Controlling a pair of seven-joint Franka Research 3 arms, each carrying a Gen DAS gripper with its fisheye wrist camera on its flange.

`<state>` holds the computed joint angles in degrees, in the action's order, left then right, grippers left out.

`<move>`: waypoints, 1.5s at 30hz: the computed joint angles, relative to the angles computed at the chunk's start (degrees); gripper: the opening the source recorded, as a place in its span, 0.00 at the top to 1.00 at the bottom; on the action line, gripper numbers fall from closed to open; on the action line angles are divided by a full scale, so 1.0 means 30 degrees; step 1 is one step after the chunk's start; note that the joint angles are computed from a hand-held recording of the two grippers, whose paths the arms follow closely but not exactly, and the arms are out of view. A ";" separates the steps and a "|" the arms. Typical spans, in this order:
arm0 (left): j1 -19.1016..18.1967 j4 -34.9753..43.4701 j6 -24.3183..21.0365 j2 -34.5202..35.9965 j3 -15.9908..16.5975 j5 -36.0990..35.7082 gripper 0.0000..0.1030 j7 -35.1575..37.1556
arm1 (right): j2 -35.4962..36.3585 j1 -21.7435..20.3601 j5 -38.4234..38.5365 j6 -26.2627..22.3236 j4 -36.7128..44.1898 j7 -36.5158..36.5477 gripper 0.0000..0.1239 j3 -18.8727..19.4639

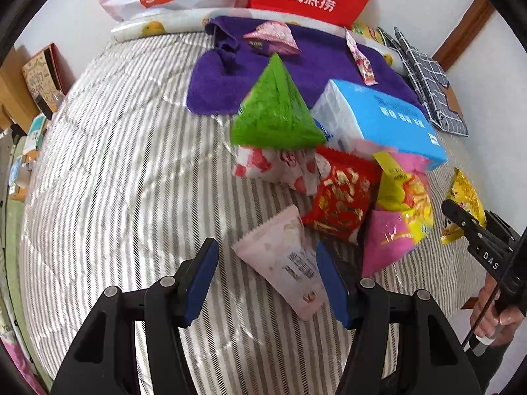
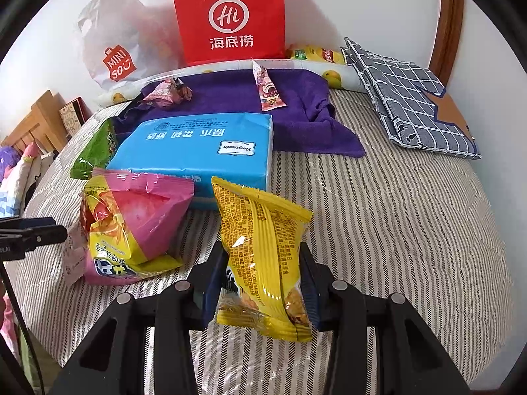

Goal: Organize snacks
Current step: 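Grasp the yellow chip bag with right gripper while left tool approaches the pink pouch, then close left gripper on the pale pink pouch while right gripper holds the yellow chip bag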

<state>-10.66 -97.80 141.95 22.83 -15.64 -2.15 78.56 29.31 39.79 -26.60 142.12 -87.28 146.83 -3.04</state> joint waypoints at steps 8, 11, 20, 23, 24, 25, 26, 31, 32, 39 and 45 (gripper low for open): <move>0.0027 0.0011 -0.0699 0.0168 -0.0274 -0.0706 0.41 -0.0086 | -0.0570 0.0061 -0.0324 0.0486 -0.0966 0.0215 0.67 -0.0039; -0.0154 -0.0003 -0.0452 0.0211 -0.0184 -0.0629 0.41 -0.0402 | -0.0874 0.0019 -0.0520 0.0841 -0.1493 0.0449 0.67 -0.0019; -0.0842 0.1057 -0.0427 0.1018 0.0234 0.0816 0.40 -0.1843 | -0.1414 -0.0326 -0.0658 0.1414 -0.2521 0.0724 0.67 0.0124; -0.1043 0.1305 -0.0337 0.1235 0.0370 0.1414 0.40 -0.2258 | -0.1508 -0.0441 -0.0560 0.1538 -0.2778 0.0826 0.67 0.0167; -0.1111 0.1373 -0.0351 0.1282 0.0405 0.1624 0.40 -0.2367 | -0.1528 -0.0472 -0.0538 0.1570 -0.2845 0.0810 0.67 0.0187; -0.1243 0.1460 -0.0352 0.1345 0.0498 0.1952 0.40 -0.2536 | -0.1527 -0.0491 -0.0527 0.1588 -0.2882 0.0778 0.67 0.0206; -0.1325 0.1533 -0.0341 0.1405 0.0544 0.2201 0.40 -0.2644 | -0.1518 -0.0489 -0.0534 0.1580 -0.2898 0.0773 0.67 0.0209; -0.1878 0.1379 -0.0004 0.1392 0.0987 0.4006 0.45 -0.3225 | -0.1439 -0.0562 -0.0314 0.1503 -0.2901 0.0649 0.67 0.0273; -0.1931 0.1319 0.0048 0.1365 0.1043 0.4328 0.46 -0.3263 | -0.1421 -0.0568 -0.0258 0.1454 -0.2869 0.0622 0.67 0.0284; -0.0979 0.0677 0.0833 0.1056 0.0404 0.3293 0.57 -0.2896 | -0.1521 -0.0414 -0.0422 0.1186 -0.2626 0.0708 0.67 0.0210; -0.0500 -0.0297 0.1452 0.0438 0.0218 0.2252 0.58 -0.2478 | -0.1591 -0.0278 -0.0803 0.0763 -0.2379 0.0915 0.67 0.0256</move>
